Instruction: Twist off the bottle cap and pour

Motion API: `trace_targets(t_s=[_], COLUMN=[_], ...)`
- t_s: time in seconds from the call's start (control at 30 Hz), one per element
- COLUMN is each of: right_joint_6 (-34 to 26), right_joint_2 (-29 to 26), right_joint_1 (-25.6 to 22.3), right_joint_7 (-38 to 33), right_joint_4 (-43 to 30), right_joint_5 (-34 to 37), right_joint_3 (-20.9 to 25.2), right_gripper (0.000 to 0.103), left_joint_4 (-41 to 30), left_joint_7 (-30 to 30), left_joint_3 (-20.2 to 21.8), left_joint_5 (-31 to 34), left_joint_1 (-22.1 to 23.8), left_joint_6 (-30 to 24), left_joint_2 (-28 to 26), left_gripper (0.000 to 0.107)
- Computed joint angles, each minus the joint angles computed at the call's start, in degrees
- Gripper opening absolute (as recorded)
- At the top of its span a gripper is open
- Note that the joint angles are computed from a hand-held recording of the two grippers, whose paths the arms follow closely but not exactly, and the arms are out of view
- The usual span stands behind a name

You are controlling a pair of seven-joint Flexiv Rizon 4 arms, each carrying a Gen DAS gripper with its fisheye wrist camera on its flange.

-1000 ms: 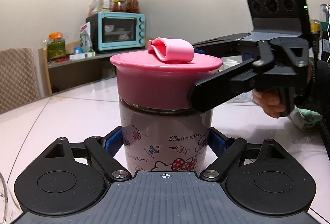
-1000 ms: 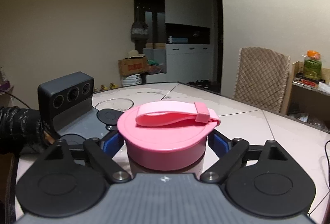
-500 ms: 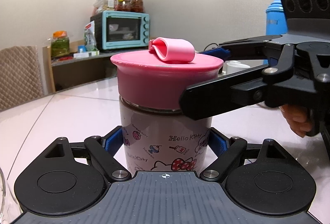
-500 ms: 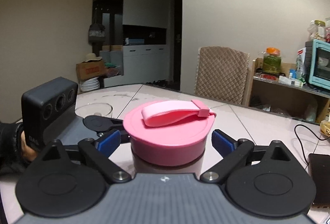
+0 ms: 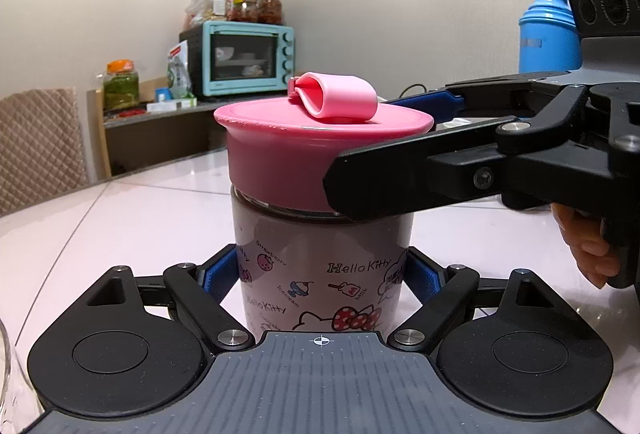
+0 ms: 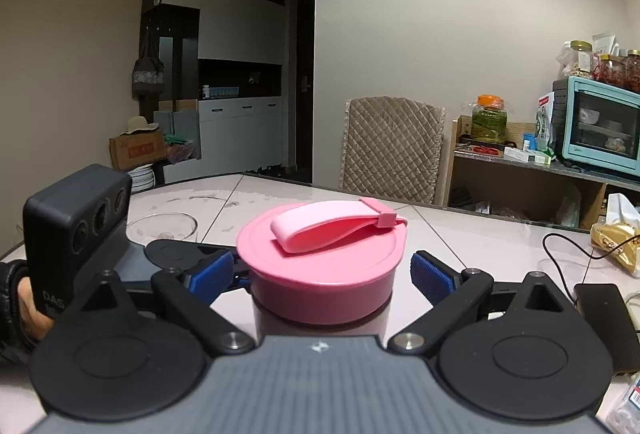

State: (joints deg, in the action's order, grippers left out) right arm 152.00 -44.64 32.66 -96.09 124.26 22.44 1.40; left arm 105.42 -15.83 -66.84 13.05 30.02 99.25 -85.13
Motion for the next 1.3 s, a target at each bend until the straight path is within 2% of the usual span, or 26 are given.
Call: trace_targets(t_s=[0.87, 1.3], right_joint_6=[-1.03, -3.51], right_joint_2=[-1.84, -2.05], right_joint_1=[3.76, 5.19], right_joint_7=[-1.11, -2.66], right_joint_4=[-5.21, -7.93], right_joint_5=[8.71, 13.35], right_joint_3=[-0.56, -1.34], right_gripper=[0.096, 0.094], left_joint_4=[0.13, 0.20], left_joint_7=[-0.47, -0.60], left_joint_3=[0.14, 0.19], left_joint_5=[0.36, 0.48], left_joint_1=[-0.10, -0.12], left_joint_6=[0.28, 0.40], left_joint_2=[0.11, 0.14], left_gripper=[0.089, 0.089])
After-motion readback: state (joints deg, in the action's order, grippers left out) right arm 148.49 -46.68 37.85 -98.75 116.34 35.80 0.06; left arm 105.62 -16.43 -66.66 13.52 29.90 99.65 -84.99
